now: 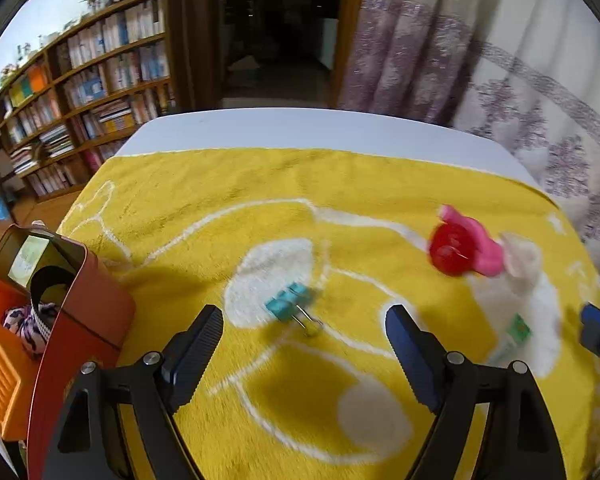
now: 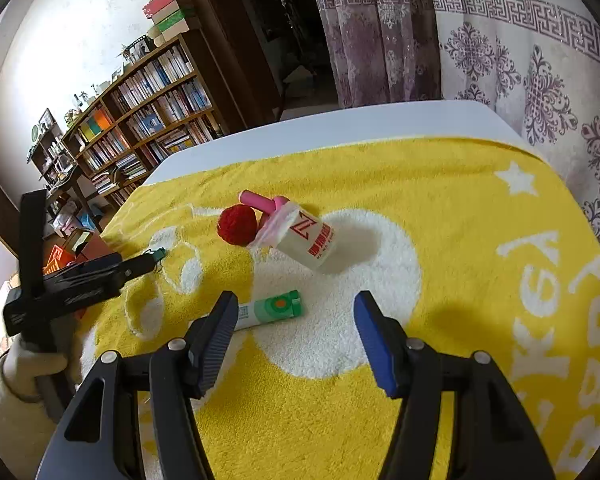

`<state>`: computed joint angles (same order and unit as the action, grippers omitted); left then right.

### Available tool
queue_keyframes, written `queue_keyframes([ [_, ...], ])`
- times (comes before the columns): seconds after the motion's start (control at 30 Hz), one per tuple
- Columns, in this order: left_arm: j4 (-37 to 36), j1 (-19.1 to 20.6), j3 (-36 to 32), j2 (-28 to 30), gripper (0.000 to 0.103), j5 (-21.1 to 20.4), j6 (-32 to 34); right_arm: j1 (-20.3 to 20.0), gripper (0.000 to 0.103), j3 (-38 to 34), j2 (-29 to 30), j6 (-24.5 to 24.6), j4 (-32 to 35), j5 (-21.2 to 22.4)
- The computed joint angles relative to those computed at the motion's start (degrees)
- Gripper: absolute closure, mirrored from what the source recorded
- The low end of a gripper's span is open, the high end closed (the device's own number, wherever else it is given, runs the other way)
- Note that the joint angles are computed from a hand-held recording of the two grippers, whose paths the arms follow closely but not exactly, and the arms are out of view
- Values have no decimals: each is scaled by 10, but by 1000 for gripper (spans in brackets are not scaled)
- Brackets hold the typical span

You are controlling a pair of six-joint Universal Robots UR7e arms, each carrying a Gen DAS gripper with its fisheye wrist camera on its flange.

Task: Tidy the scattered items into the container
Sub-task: 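Withdraw both tools from the tin back over the table items, then grasp the white Z-label bottle with the right tool and lift it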

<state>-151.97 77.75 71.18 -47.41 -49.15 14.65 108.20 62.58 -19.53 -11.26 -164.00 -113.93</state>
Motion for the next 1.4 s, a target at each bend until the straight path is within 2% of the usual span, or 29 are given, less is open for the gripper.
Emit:
queue_keyframes([
  [0.23, 13, 8, -41, 31, 18, 12, -7, -1, 38, -2, 2, -1, 5, -4],
  [0.27, 15, 9, -43, 33, 23, 12, -7, 0, 38, -4, 2, -2, 6, -7],
  [0.3, 18, 10, -43, 35, 42, 11, -7, 1, 38, -6, 3, -4, 8, -10],
  [0.33, 19, 11, -46, 38, 47, 16, -2, 2, 38, -9, 4, -7, 9, -14],
  [0.37, 4, 10, -43, 38, 62, 17, 13, 3, 38, -13, 6, -10, 11, -17],
  [0.4, 8, 11, -44, 37, 74, 9, 16, 4, 38, -15, 7, -11, 12, -20],
  [0.6, 1, 11, -22, 15, 74, -23, 17, 6, 38, -33, 16, -20, 14, -35],
  [0.77, -24, -1, 15, -15, 74, -44, 22, 1, 39, -66, 29, -6, 47, -43],
  [0.87, -31, -6, 27, -27, 74, -55, 22, 2, 39, -95, 45, -13, 60, -52],
  [1.0, -32, -10, 47, -43, 74, -70, 16, 4, 39, -153, 75, -32, 90, -48],
  [1.1, -31, -13, 59, -54, 74, -80, 13, 3, 39, -230, 118, -61, 129, -48],
  [1.17, -33, -15, 66, -60, 74, -82, 13, 2, 39, -283, 148, -71, 157, -67],
  [1.23, -35, -14, 73, -66, 74, -84, 12, -3, 42, -312, 160, -47, 203, -65],
  [1.27, -34, -14, 75, -69, 74, -86, 10, -7, 50, -311, 157, -30, 218, -57],
  [1.4, -39, -13, 87, -85, 74, -94, 6, -7, 54, -257, 127, -9, 184, -47],
])
